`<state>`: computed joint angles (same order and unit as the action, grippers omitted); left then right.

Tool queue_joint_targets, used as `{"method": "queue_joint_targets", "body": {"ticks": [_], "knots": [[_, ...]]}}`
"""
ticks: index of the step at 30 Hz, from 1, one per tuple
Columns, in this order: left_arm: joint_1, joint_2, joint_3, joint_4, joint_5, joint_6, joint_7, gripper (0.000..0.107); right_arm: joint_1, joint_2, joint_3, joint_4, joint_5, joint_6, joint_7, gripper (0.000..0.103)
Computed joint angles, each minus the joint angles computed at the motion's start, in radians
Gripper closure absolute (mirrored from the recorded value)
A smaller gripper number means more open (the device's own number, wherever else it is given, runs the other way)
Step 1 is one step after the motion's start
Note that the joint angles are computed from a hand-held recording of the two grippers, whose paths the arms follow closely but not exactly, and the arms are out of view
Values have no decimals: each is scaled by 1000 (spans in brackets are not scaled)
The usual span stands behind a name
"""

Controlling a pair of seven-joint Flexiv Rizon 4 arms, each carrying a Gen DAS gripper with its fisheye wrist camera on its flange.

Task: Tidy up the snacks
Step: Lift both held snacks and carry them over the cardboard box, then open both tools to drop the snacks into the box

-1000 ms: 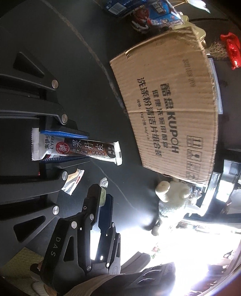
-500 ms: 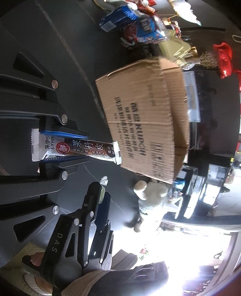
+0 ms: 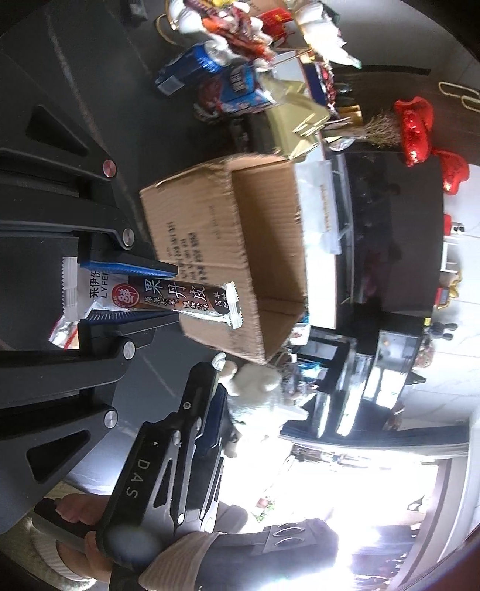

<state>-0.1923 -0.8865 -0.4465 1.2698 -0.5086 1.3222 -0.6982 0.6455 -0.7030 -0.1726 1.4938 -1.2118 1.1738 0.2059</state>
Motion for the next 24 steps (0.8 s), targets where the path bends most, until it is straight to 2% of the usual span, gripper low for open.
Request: {"method": "queue_joint_targets", "body": {"ticks": [10,17,22,24], "knots": [[-33,-28,50,-142,12,-44,-41,89,-4,-21,-6,-115,51,-51,-96,77],[-72,-84,111,-291,38,-108,-90,89,-6,-54,-16,-197,126,-79,-199,77],[-115,-181,181,-505,70,-224,-167,89,-11,-87,-24,-266,187,-101,-277,77],[-136,-248,216,-642,88,-298,-209,89,-14,-103,-26,-294,213,-108,-310,77]]}}
